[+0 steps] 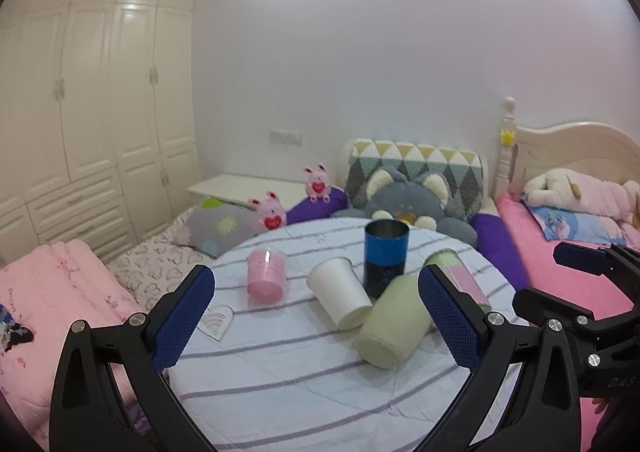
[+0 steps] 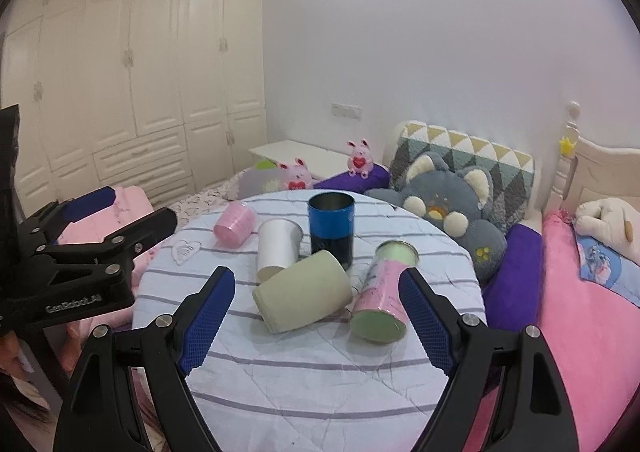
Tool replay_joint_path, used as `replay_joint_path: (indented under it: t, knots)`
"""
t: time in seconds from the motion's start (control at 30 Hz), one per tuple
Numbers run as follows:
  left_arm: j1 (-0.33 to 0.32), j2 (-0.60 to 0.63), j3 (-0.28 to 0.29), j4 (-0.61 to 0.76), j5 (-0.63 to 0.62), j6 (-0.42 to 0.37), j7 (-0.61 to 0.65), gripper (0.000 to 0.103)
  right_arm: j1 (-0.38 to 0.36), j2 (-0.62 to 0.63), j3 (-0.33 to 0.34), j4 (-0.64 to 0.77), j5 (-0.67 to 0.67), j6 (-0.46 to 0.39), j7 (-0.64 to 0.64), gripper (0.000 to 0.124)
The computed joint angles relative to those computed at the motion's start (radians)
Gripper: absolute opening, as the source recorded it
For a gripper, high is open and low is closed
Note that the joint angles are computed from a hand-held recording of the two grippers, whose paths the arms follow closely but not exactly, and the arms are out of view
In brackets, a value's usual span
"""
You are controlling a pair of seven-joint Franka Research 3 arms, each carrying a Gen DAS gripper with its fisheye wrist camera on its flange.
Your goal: Flip cup upright
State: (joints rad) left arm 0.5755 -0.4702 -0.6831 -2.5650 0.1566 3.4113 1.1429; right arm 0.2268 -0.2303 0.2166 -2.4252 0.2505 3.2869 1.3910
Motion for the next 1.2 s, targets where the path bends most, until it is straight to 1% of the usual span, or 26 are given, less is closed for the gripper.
replay_joint_path:
  t: [0.03,0.1,0.2,0.27,0.33,0.4,0.47,0.53,0.57,0.6,0.63,0.7,0.77,0.87,0.97,1.0,1.07,1.2]
  knots:
    - [0.012,-0.005,-0.010,-0.005,-0.009,0.016,-0.006,0.103,0.067,0.004,-0.063,-0.002,0.000,0.014,-0.014,0.085]
    - [0.047,-0.022,-0.044,-0.011,-0.034,0.036,-0.008,0.103,0.154,0.013,-0.144,-0.007,-0.003,0.047,-0.031,0.085]
    - [0.072,-0.031,-0.070,-0.012,-0.056,0.043,-0.004,0.103,0.304,0.021,-0.296,-0.017,-0.055,0.101,-0.019,0.085]
    - [0.068,-0.028,-0.070,-0.008,-0.055,0.031,0.005,0.103,0.358,0.027,-0.360,-0.019,-0.106,0.123,0.020,0.085]
    - [0.066,-0.028,-0.069,-0.010,-0.053,0.031,0.007,0.103,0.377,0.037,-0.390,-0.014,-0.152,0.134,0.062,0.085]
    - [0.057,-0.029,-0.064,-0.015,-0.048,0.029,0.011,0.103,0.366,0.051,-0.387,-0.006,-0.180,0.145,0.092,0.085]
    - [0.065,-0.040,-0.073,-0.022,-0.051,0.035,0.010,0.103,0.357,0.061,-0.385,-0.003,-0.211,0.154,0.125,0.085]
    - [0.070,-0.052,-0.082,-0.031,-0.057,0.048,0.010,0.103,0.367,0.070,-0.409,0.001,-0.270,0.162,0.179,0.085]
    - [0.064,-0.053,-0.078,-0.036,-0.058,0.057,0.011,0.103,0.349,0.074,-0.393,0.002,-0.273,0.170,0.186,0.085]
    - [0.061,-0.054,-0.078,-0.038,-0.060,0.058,0.015,0.103,0.351,0.078,-0.402,0.003,-0.302,0.174,0.210,0.085]
    - [0.056,-0.056,-0.077,-0.040,-0.061,0.059,0.019,0.103,0.364,0.079,-0.426,0.005,-0.348,0.174,0.249,0.085]
    - [0.057,-0.061,-0.082,-0.043,-0.069,0.059,0.025,0.103,0.336,0.086,-0.405,0.007,-0.362,0.184,0.262,0.085]
    - [0.050,-0.060,-0.078,-0.045,-0.072,0.060,0.027,0.103,0.334,0.086,-0.415,0.009,-0.412,0.180,0.308,0.085]
    - [0.039,-0.061,-0.072,-0.046,-0.073,0.056,0.030,0.103,0.281,0.082,-0.368,0.002,-0.417,0.184,0.315,0.085]
    - [0.057,-0.075,-0.093,-0.051,-0.081,0.063,0.034,0.103,0.243,0.077,-0.331,-0.007,-0.415,0.195,0.317,0.085]
    - [0.058,-0.075,-0.095,-0.052,-0.081,0.065,0.034,0.103,0.243,0.076,-0.335,-0.008,-0.428,0.195,0.328,0.085]
    - [0.037,-0.065,-0.076,-0.050,-0.073,0.057,0.036,0.103,0.216,0.074,-0.306,-0.013,-0.407,0.201,0.313,0.085]
    - [0.013,-0.057,-0.059,-0.049,-0.067,0.044,0.036,0.103,0.208,0.065,-0.302,-0.024,-0.409,0.203,0.317,0.085]
